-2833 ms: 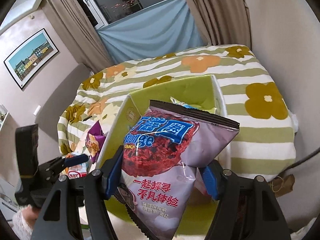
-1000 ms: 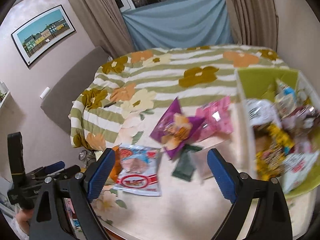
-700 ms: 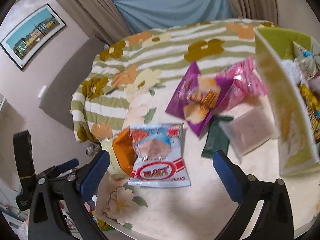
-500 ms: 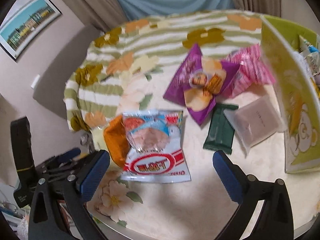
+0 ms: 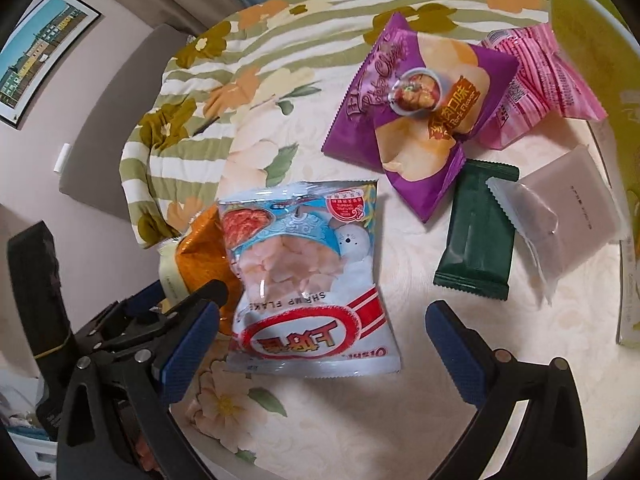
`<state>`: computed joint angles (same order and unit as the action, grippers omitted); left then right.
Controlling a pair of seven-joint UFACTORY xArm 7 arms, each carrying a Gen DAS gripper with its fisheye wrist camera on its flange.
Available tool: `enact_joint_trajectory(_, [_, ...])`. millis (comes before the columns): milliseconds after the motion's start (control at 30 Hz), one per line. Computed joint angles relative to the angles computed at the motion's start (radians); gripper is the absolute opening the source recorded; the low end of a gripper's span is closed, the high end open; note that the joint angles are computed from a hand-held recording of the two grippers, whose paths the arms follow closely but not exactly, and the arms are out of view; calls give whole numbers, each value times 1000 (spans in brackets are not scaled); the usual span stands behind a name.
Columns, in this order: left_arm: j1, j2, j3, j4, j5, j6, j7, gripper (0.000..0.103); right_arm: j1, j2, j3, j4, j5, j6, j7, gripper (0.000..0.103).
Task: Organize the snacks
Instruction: 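Grasp the cream-orange bread bag with the left gripper while the right grasps the shrimp-flake bag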
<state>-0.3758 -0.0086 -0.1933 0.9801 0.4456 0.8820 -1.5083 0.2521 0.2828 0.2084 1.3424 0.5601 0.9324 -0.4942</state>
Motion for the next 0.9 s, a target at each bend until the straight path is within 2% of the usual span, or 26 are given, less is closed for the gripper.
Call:
enact_joint_trajectory(267, [11, 42, 20, 16, -33, -37, 24, 76, -11, 67, 2, 79, -9, 56, 4, 103])
enact_joint_trajectory(600, [5, 59, 31, 22, -79, -30, 80, 66, -3, 136, 16, 151, -35, 102, 16, 103])
enact_joint_trajectory(900, [9, 7, 19, -35, -121, -63, 79, 62, 0, 168, 29, 174, -58, 126, -62, 101])
